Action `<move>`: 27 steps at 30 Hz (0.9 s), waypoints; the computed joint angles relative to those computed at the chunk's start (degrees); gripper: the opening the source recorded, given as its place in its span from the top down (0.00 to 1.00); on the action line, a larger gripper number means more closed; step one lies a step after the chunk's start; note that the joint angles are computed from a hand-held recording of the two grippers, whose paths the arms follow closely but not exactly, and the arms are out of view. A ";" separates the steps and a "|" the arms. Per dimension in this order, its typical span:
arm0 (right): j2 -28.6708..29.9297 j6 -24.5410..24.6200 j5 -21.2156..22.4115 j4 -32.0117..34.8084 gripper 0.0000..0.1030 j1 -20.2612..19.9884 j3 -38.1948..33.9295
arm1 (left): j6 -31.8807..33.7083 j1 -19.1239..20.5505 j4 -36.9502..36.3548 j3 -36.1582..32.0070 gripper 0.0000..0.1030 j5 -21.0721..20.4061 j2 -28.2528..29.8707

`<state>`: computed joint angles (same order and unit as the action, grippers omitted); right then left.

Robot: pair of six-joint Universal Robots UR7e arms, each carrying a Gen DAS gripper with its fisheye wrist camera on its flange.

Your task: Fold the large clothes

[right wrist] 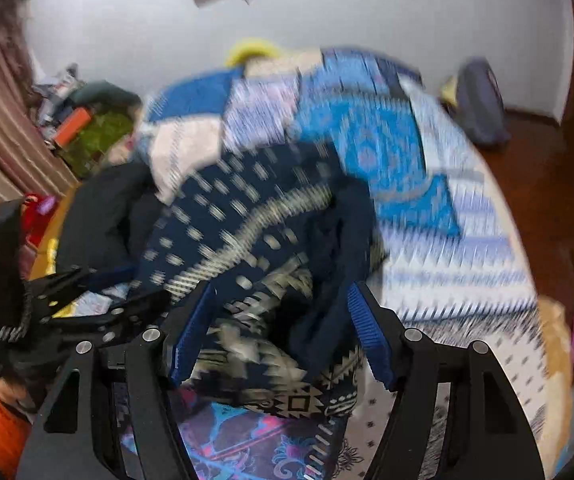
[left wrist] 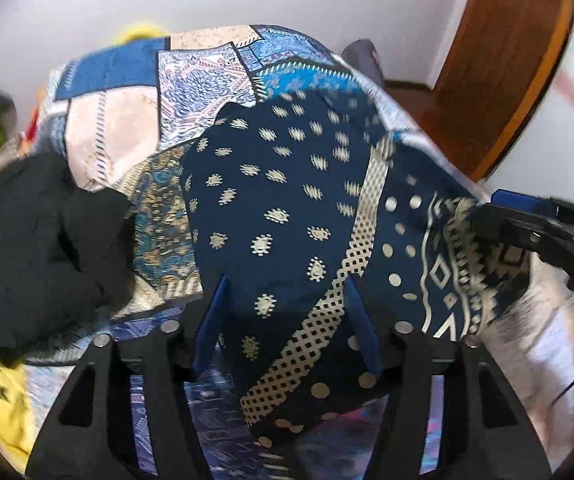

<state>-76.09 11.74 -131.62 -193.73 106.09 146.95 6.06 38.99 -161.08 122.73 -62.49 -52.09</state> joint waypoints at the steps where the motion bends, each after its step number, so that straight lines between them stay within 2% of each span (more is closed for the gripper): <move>1: 0.61 0.27 0.82 -0.71 0.37 -1.55 0.93 | 1.42 -0.67 -1.83 1.17 0.40 1.37 0.21; 4: 3.00 0.64 -1.69 -2.29 0.34 -4.62 3.62 | 4.31 -2.59 -7.51 5.41 0.37 3.76 -0.06; 5: 3.60 -0.53 -1.59 -4.59 0.29 -5.30 4.82 | 4.26 -2.65 -7.87 6.05 0.36 3.89 -0.24; 7: 5.39 -2.47 -1.58 -11.02 0.23 -5.94 7.22 | 3.59 -2.46 -8.28 6.79 0.34 3.90 -0.41; 8: 5.12 -2.64 -0.99 -12.17 0.23 -6.19 8.23 | 3.14 -2.24 -8.46 7.24 0.33 3.58 -0.70; 11: 3.41 -1.42 -0.11 -11.10 0.23 -6.15 9.47 | 1.28 -1.31 -8.35 8.08 0.33 1.95 -1.70; 16: 2.97 1.31 -4.18 -6.79 0.23 -1.80 8.69 | -1.68 0.91 -3.92 8.10 0.29 -1.52 -4.18; 19: 0.40 2.81 -4.45 -3.49 0.23 -0.28 8.76 | -2.16 1.36 -1.92 8.81 0.24 -1.81 -6.66; 22: -2.41 3.80 -5.51 0.22 0.23 1.88 8.65 | -2.59 1.12 -0.64 9.24 0.24 -0.43 -8.81; 25: -3.24 1.53 -9.49 1.79 0.23 4.46 7.39 | -1.29 0.16 -2.00 9.48 0.24 3.10 -10.07; 27: -4.12 -0.05 -10.57 2.36 0.23 5.18 6.52 | -0.40 -0.12 -2.80 8.84 0.24 4.38 -10.48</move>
<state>-80.21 11.69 -142.19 -191.37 111.28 153.47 5.66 38.87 -163.88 131.57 -58.11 -62.57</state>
